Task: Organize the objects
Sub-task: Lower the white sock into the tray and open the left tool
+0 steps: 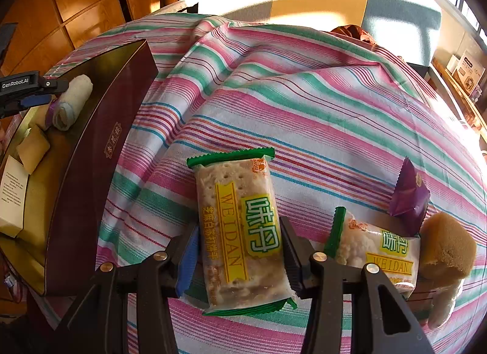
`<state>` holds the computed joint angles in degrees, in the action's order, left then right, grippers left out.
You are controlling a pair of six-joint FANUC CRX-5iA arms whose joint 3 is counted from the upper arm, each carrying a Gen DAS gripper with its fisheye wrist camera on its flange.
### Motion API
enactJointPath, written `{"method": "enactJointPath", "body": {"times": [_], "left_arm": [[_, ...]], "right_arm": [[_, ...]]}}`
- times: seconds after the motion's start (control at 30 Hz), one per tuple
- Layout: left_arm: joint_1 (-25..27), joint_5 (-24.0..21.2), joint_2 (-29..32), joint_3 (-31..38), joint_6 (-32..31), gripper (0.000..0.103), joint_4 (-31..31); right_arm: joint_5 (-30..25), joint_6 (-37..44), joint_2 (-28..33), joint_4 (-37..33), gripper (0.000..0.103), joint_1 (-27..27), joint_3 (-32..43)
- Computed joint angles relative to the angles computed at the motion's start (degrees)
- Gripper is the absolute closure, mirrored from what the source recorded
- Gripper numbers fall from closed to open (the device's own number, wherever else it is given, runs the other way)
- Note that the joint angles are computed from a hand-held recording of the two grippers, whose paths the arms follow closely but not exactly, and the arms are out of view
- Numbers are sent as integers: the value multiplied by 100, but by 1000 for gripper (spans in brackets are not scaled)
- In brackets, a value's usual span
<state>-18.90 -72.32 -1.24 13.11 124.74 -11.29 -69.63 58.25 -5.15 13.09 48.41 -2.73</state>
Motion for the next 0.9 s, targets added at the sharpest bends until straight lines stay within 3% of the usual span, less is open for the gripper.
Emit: {"method": "enactJointPath", "body": {"times": [0.4, 0.67, 0.9], "left_arm": [[-1438, -487, -871, 90, 708, 31, -1835], [-1879, -727, -1221, -126, 941, 30, -2127], [-1879, -701, -1482, -375, 1080, 30, -2074]], "right_arm": [[128, -218, -48, 223, 54, 95, -152], [-32, -664, -11, 174, 55, 99, -45], [-43, -1170, -100, 298, 55, 231, 146]]}}
